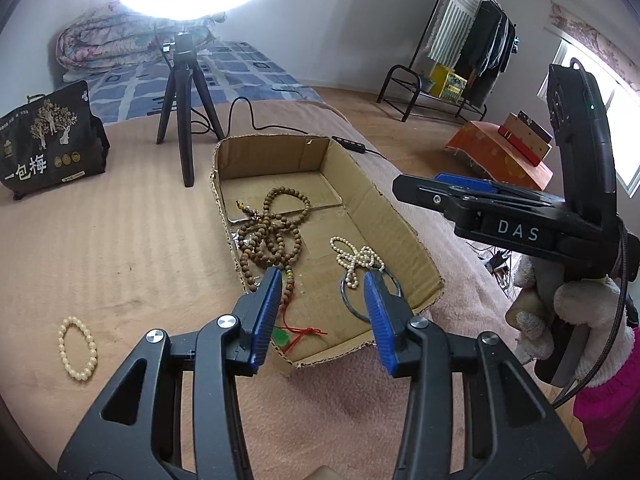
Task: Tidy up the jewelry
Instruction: 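Open the left tool over the box while the right tool releases the pearls, then reach the left tool to the red-strap watch while the right tool reaches a pearl stud earring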
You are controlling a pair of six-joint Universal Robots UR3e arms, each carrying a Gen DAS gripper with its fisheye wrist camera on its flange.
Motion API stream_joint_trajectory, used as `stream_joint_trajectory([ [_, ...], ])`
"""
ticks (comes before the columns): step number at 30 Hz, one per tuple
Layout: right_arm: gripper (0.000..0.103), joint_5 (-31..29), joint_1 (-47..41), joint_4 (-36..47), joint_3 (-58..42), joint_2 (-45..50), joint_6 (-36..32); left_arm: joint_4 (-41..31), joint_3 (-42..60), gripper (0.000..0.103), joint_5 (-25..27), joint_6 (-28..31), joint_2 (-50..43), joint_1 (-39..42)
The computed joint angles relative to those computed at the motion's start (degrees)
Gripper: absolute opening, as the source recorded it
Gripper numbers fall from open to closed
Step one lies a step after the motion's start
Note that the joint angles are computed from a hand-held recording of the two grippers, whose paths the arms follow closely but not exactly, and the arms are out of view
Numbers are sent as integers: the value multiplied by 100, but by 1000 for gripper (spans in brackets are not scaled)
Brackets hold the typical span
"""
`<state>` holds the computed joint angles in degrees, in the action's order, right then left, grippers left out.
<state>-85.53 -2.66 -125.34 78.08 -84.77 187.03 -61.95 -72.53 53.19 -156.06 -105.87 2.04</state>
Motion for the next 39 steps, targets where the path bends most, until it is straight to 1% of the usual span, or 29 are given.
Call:
stream_joint_trajectory([
  [5,80,-228,128,110,-142,-9,81,-9,-167,43,-33,33,208,90],
  [8,84,-335,185,178,-190,-65,97,-57,-272,43,-58,89,378,181],
  [14,95,-603,356,340,-297,-212,203,-173,-537,44,-112,281,821,484],
  [16,101,-666,427,384,-301,-289,275,-271,-622,59,-165,377,997,640],
  [17,102,-697,465,417,-329,-306,303,-296,-712,70,-207,439,1127,754],
  [18,102,-725,509,468,-377,-311,325,-285,-795,72,-241,472,1229,847],
  [23,103,-953,823,704,-532,-387,415,-682,-1006,72,-480,884,1736,1486],
  [28,103,-1120,1172,863,-664,-445,555,-1411,-1021,72,-792,1605,2174,2273],
  [31,103,-1115,1351,889,-674,-484,653,-1961,-1047,72,-986,2182,2458,2870],
  [34,103,-1085,1546,874,-696,-470,737,-2670,-982,72,-1151,2797,2654,3498],
  [36,103,-1123,1710,830,-710,-430,786,-3331,-870,72,-1267,3321,2725,3964],
  [39,103,-1235,1972,800,-783,-319,820,-3999,-782,72,-1333,3864,2764,4471],
])
